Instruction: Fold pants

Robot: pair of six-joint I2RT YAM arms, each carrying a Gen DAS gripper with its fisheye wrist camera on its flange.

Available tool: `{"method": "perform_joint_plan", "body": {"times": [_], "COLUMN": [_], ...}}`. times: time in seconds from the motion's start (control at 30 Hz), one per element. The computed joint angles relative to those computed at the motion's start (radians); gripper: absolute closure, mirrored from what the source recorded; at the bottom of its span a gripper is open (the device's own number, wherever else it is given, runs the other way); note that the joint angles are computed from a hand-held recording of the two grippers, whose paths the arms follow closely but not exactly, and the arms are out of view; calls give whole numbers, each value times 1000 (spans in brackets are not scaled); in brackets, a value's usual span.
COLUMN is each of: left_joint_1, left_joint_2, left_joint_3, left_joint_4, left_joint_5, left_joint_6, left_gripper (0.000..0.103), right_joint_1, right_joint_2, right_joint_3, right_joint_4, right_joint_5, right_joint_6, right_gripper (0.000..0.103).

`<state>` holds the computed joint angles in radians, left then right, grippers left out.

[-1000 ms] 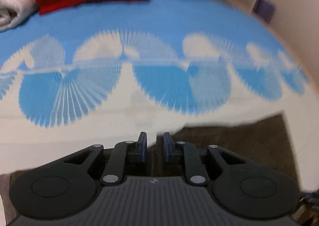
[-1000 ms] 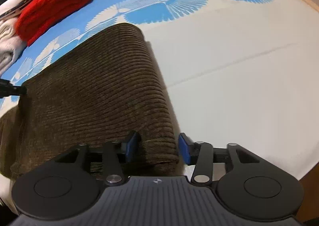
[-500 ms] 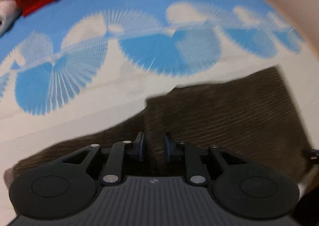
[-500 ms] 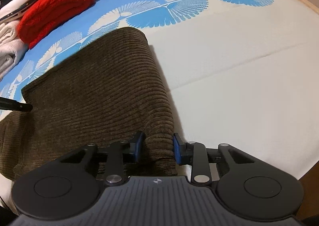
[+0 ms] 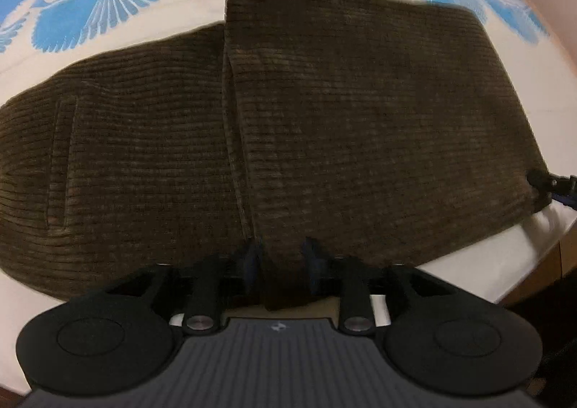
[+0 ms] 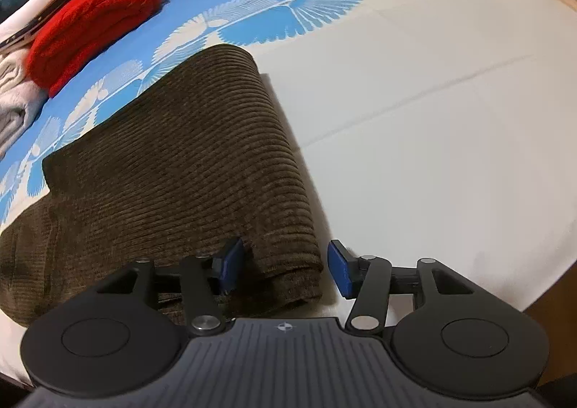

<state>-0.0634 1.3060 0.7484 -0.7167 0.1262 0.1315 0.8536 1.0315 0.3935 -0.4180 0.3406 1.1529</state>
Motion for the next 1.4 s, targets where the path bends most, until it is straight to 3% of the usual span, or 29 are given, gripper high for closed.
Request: {"method": "perform_joint_plan", "body": {"times": [0.23,0.77,1.03,1.17,1.2,1.27,1.33,1.4], "left_joint_1": [73,70,96,102,96,83,70,34], "left_joint_2": [-106,-117,-145,-234,-262,-294,-266,-239], "left_joint_3": [-109,-107,-114,-133,-140,-150,-148,-174], "left_joint_4": [76,85,78,94,99,95,66,85], "left_joint_5": [75,67,88,93,93,103,116,68], "left_joint_6": [40,59,-17,-45,-37,-1,37,53], "left_gripper": [58,53,53,54,57,92,98,97], "right_joint_1": [21,70,82,79,78,73,66,61], "right_joint_2": [63,130,144,117,111,107,106,106], "right_joint_3": [24,65,79,67,63,60,57,56], "right_joint_4": [11,-16,-28,-33,-33,-34,-36,-34], "right_joint_5": [21,80,93,89,88,87,83,76], "right_joint_6": [26,59,72,74,72,72,82,90], "right_gripper": [49,49,49,50,49,46,41,41]}}
